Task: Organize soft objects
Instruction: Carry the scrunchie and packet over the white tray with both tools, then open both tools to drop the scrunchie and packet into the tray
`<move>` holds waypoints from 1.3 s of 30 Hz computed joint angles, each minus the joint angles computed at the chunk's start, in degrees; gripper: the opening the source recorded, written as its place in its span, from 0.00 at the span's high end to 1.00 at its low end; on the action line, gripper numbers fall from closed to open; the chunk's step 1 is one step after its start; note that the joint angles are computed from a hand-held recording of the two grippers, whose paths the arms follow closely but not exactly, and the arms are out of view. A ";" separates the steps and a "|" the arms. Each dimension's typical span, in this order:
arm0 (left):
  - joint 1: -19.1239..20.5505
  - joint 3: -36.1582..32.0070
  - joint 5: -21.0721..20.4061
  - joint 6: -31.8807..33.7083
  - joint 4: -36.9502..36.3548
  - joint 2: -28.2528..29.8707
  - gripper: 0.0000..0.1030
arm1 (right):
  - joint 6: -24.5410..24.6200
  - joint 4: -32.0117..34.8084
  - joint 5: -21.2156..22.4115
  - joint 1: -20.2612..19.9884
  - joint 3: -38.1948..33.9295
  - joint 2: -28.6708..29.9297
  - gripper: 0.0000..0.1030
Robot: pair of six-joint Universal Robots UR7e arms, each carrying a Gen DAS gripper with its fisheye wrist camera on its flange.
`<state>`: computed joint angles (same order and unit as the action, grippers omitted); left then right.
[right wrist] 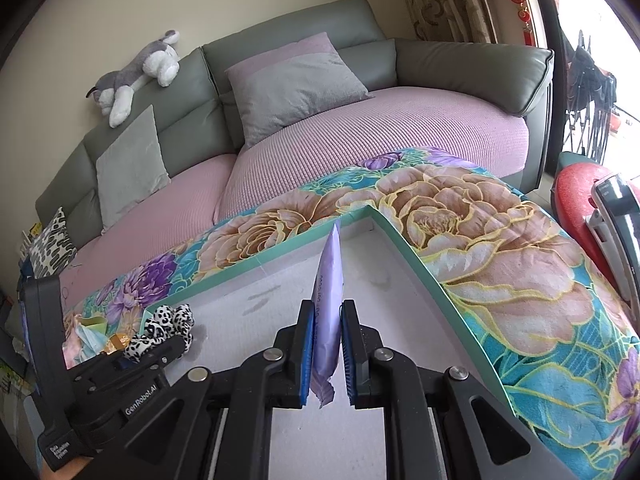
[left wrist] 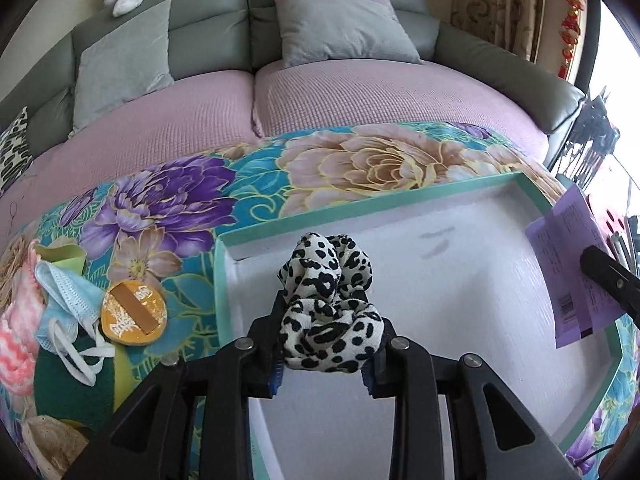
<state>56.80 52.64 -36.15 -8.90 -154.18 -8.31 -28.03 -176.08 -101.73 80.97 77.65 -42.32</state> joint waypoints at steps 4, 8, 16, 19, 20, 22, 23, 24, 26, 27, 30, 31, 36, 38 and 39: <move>-0.07 -0.18 -0.47 0.23 -0.13 -0.02 0.59 | -0.27 0.14 -1.03 0.22 -0.29 0.24 0.84; -0.48 -0.26 0.56 1.41 -1.58 0.17 0.38 | -0.79 0.30 -2.47 0.51 -0.65 0.52 0.83; -1.10 0.92 0.56 3.19 -5.15 -0.48 0.29 | -1.62 0.93 -5.47 1.06 -0.82 0.47 0.79; -1.43 1.59 1.13 3.89 -6.58 -0.80 0.20 | -1.68 0.95 -6.60 1.23 -0.59 0.17 0.62; -1.49 1.94 1.11 3.85 -7.01 -1.04 0.19 | -1.64 0.85 -6.92 1.28 -0.52 0.09 0.48; -1.54 2.50 1.08 3.57 -7.54 -1.49 0.16 | -1.62 0.43 -7.62 1.43 -0.38 -0.03 0.35; -1.58 2.75 1.39 3.42 -7.84 -1.68 0.09 | -1.65 0.51 -8.13 1.52 -0.46 -0.04 0.35; -1.62 3.15 1.65 3.42 -8.27 -1.92 0.05 | -1.81 0.68 -8.70 1.59 -0.54 -0.03 0.32; -1.65 3.83 1.98 3.13 -8.74 -2.37 0.05 | -2.03 0.62 -9.68 1.74 -0.70 0.10 0.24; -1.70 3.99 2.27 3.05 -9.00 -2.44 0.05 | -2.07 0.62 -10.10 1.79 -0.68 0.12 0.19; -1.95 4.41 5.33 2.95 -10.18 -2.41 0.05 | -2.37 0.52 -11.15 1.97 -0.70 0.17 0.06; -1.98 4.49 5.97 3.03 -10.55 -2.39 0.05 | -2.53 0.33 -11.50 2.07 -0.68 0.20 0.03; -2.17 5.78 8.29 2.82 -12.03 -2.91 0.05 | -3.54 -1.57 -12.56 2.38 -0.31 0.15 0.00; -2.21 6.47 8.56 2.52 -12.03 -3.31 0.05 | -3.35 -1.54 -12.63 2.40 -0.17 0.02 0.00; -2.25 6.78 8.78 2.39 -12.01 -3.47 0.05 | -3.39 -1.46 -12.68 2.41 -0.11 -0.03 0.00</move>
<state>54.55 59.41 -27.37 -6.52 -166.19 -11.77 -31.42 -177.54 -114.41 83.38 77.54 -42.35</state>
